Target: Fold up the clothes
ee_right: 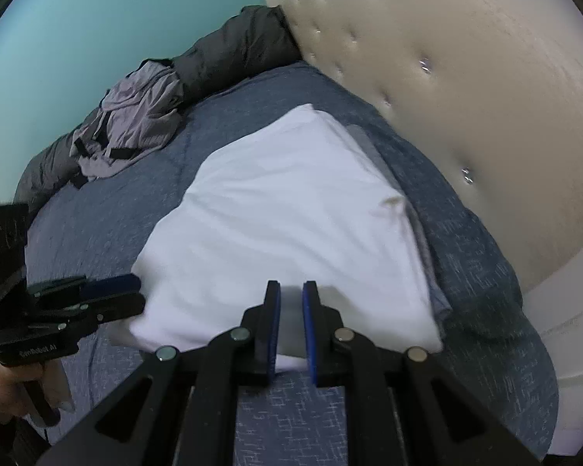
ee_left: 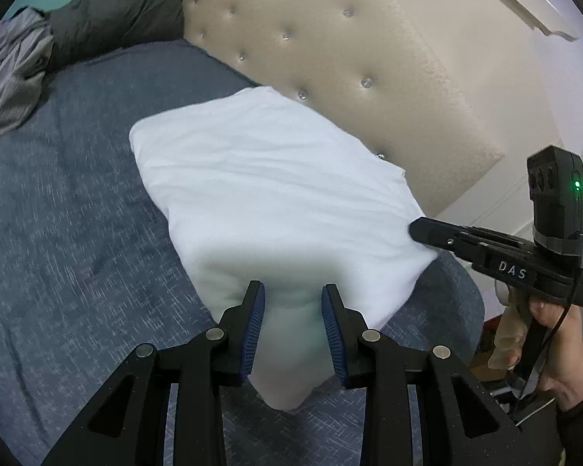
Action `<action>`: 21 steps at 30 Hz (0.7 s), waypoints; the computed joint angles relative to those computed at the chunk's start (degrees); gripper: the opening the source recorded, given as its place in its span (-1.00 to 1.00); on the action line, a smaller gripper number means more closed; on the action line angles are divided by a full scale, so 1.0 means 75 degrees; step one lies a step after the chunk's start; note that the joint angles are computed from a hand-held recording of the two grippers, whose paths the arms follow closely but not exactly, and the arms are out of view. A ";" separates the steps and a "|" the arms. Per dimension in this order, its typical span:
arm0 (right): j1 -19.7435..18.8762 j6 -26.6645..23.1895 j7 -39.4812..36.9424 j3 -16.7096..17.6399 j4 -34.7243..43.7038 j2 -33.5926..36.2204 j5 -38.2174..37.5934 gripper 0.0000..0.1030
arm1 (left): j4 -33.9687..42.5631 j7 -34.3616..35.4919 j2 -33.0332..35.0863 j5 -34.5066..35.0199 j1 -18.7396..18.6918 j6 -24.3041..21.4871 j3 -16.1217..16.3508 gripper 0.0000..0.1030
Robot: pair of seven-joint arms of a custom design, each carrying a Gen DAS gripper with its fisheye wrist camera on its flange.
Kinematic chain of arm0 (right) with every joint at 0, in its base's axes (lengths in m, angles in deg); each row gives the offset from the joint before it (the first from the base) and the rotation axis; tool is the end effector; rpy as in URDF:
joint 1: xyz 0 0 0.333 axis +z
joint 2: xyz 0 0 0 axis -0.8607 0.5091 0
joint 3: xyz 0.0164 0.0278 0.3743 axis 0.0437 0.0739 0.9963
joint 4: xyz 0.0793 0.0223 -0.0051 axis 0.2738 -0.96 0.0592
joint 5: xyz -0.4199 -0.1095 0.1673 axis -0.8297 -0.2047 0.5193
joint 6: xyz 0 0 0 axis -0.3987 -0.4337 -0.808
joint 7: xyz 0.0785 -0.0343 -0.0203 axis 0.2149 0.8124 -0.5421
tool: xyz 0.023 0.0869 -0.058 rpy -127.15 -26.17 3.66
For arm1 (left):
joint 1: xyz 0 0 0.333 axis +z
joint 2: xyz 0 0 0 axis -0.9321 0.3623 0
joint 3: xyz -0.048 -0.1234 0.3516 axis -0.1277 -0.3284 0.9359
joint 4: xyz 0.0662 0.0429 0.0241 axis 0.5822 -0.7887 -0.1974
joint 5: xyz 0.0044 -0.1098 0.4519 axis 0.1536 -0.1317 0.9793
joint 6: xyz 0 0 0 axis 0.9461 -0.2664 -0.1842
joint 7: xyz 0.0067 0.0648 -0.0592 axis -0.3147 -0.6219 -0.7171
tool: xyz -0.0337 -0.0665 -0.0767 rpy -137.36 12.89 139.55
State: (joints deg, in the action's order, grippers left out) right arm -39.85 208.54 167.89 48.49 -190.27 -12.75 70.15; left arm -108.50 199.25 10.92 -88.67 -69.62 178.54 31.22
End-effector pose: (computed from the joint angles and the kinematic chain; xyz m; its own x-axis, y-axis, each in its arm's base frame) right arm 0.5463 0.2540 0.5247 0.0400 -0.9725 -0.2294 -0.8230 0.0981 -0.5596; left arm 0.5689 -0.0566 0.4907 -0.5135 -0.7520 0.4133 -0.8025 0.2501 -0.5418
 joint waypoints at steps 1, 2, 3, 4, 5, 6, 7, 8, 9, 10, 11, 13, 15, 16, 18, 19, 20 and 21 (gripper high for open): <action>-0.0018 0.0050 0.0069 0.0001 -0.0060 -0.0034 -0.0008 -0.79 | 0.0012 -0.0039 0.0016 0.0001 0.0001 0.0013 -0.0004 -0.36; -0.0052 0.0097 0.0205 0.0029 -0.0119 -0.0096 -0.0109 -0.79 | 0.0026 -0.0070 0.0016 -0.0003 0.0003 0.0021 -0.0005 -0.36; -0.0060 0.0138 0.0262 0.0034 -0.0151 -0.0151 -0.0147 -0.79 | 0.0040 -0.0086 -0.0015 -0.0024 0.0008 0.0025 0.0004 -0.36; -0.0075 0.0156 0.0341 0.0050 -0.0190 -0.0223 -0.0220 -0.79 | 0.0046 -0.0105 -0.0071 -0.0047 0.0014 0.0017 0.0018 -0.36; -0.0093 0.0169 0.0425 0.0067 -0.0230 -0.0298 -0.0302 -0.79 | 0.0050 -0.0140 -0.0141 -0.0057 0.0024 -0.0003 0.0036 -0.35; -0.0103 0.0195 0.0513 0.0089 -0.0249 -0.0357 -0.0378 -0.79 | 0.0055 -0.0175 -0.0211 -0.0065 0.0031 -0.0024 0.0057 -0.35; -0.0112 0.0224 0.0602 0.0111 -0.0264 -0.0412 -0.0455 -0.79 | 0.0051 -0.0183 -0.0282 -0.0080 0.0033 -0.0044 0.0080 -0.35; -0.0120 0.0252 0.0693 0.0134 -0.0277 -0.0466 -0.0532 -0.79 | 0.0034 -0.0155 -0.0354 -0.0104 0.0030 -0.0063 0.0106 -0.35; -0.0151 0.0254 0.0855 0.0196 -0.0276 -0.0532 -0.0686 -0.79 | 0.0009 -0.0135 -0.0447 -0.0105 0.0031 -0.0078 0.0131 -0.35; -0.0158 0.0261 0.0962 0.0224 -0.0293 -0.0593 -0.0779 -0.79 | -0.0015 -0.0137 -0.0543 -0.0087 0.0037 -0.0109 0.0159 -0.35; -0.0158 0.0270 0.1052 0.0244 -0.0315 -0.0651 -0.0852 -0.79 | -0.0019 -0.0154 -0.0607 -0.0084 0.0036 -0.0162 0.0191 -0.35; -0.0181 0.0203 0.1299 0.0326 -0.0289 -0.0736 -0.1060 -0.79 | -0.0048 -0.0193 -0.0780 -0.0067 0.0041 -0.0280 0.0254 -0.34; -0.0225 0.0108 0.1673 0.0453 -0.0293 -0.0874 -0.1327 -0.79 | -0.0091 -0.0206 -0.0952 -0.0033 0.0037 -0.0371 0.0304 -0.34; -0.0230 0.0082 0.1835 0.0492 -0.0302 -0.0937 -0.1416 -0.79 | -0.0115 -0.0208 -0.1040 -0.0018 0.0036 -0.0415 0.0333 -0.34; -0.0262 0.0020 0.2194 0.0587 -0.0314 -0.1072 -0.1627 -0.78 | -0.0166 -0.0204 -0.1213 0.0002 0.0035 -0.0488 0.0394 -0.31; -0.0289 -0.0026 0.2398 0.0654 -0.0321 -0.1153 -0.1763 -0.77 | -0.0189 -0.0206 -0.1295 0.0016 0.0034 -0.0530 0.0425 -0.29; -0.0296 -0.0072 0.2561 0.0702 -0.0328 -0.1231 -0.1870 -0.73 | -0.0210 -0.0209 -0.1371 0.0034 0.0033 -0.0577 0.0454 -0.27; -0.0311 -0.0118 0.2730 0.0759 -0.0333 -0.1310 -0.1993 -0.65 | -0.0232 -0.0207 -0.1458 0.0052 0.0033 -0.0629 0.0484 -0.25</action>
